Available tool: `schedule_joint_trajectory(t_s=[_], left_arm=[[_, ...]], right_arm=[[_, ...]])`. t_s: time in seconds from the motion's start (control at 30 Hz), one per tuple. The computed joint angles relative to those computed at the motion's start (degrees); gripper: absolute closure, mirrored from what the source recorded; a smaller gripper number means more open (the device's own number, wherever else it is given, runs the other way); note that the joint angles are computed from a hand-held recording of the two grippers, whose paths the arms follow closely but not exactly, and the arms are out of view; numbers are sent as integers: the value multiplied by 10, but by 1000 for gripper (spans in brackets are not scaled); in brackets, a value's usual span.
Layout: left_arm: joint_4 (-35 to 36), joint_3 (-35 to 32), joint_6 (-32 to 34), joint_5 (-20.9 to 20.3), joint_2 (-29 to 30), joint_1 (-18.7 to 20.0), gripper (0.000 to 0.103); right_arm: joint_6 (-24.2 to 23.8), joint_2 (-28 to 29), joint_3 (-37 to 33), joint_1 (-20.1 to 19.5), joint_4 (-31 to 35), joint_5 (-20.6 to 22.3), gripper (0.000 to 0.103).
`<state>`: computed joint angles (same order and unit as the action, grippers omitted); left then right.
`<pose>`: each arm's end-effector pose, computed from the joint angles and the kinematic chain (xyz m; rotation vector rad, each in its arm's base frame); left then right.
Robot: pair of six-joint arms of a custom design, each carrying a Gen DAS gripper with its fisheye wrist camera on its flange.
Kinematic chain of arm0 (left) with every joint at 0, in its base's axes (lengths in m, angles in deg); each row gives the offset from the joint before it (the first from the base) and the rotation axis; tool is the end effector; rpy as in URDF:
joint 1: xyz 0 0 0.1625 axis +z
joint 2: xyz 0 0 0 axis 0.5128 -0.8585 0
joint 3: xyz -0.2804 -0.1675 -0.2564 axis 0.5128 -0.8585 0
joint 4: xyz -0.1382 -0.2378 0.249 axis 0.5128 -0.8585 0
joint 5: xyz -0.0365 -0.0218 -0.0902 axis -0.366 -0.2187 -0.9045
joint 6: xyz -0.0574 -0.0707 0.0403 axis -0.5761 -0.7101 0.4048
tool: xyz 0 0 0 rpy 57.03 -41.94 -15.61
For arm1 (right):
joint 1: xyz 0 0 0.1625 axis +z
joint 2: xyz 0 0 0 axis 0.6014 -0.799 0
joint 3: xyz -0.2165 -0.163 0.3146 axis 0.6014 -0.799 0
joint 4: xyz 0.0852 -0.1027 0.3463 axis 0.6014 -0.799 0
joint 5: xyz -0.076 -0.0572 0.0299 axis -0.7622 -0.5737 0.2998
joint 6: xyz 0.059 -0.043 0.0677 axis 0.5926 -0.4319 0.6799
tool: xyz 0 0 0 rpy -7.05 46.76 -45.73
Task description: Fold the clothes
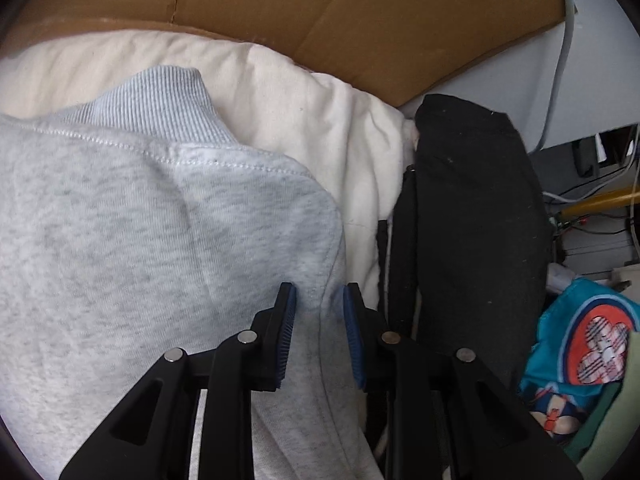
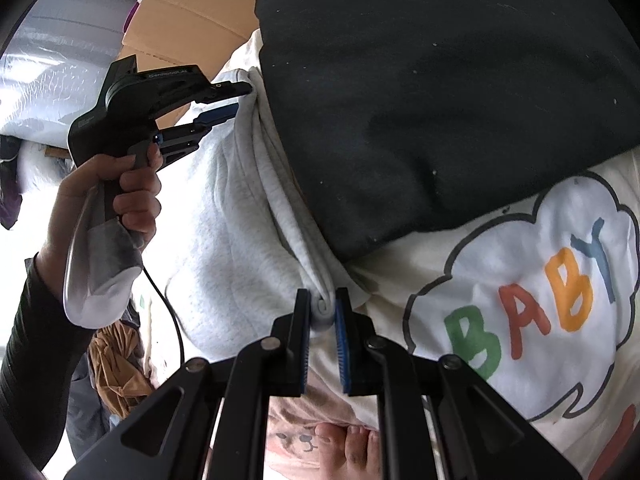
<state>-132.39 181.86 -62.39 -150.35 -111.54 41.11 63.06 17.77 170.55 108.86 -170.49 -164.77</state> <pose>-0.0185 -0.5504 0.3155 0.2892 2.9241 0.0041 0.3862 -0.1599 -0.0517 -0.6122 -2.7987 0.6923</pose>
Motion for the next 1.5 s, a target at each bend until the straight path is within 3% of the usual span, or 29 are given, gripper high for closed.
schedule_joint_trajectory(t_s=[0.17,0.37,0.47,0.6,1.0,1.27,1.5], left_arm=[[19,-20,18,-34,0,4,76],[68,-54,49,-53,-20,-8,72],[95,-74,68,-49,-38,-11,72],[129,-107,93,-26,-47,-8,72],[219,-213,130,57,-69,43,72],[218,-195,128,55,-117,108,72],[208,-149,157,40,-164,146,72]], right_arm=[[17,-5,17,2,-4,11,91],[-35,-13,-29,20,79,-34,84],[-33,-20,-44,32,113,-60,82],[-66,-13,-71,35,124,-89,82],[-185,22,-113,-12,75,-41,82],[-218,24,-103,-54,53,4,82],[-254,23,-109,-85,82,28,82]])
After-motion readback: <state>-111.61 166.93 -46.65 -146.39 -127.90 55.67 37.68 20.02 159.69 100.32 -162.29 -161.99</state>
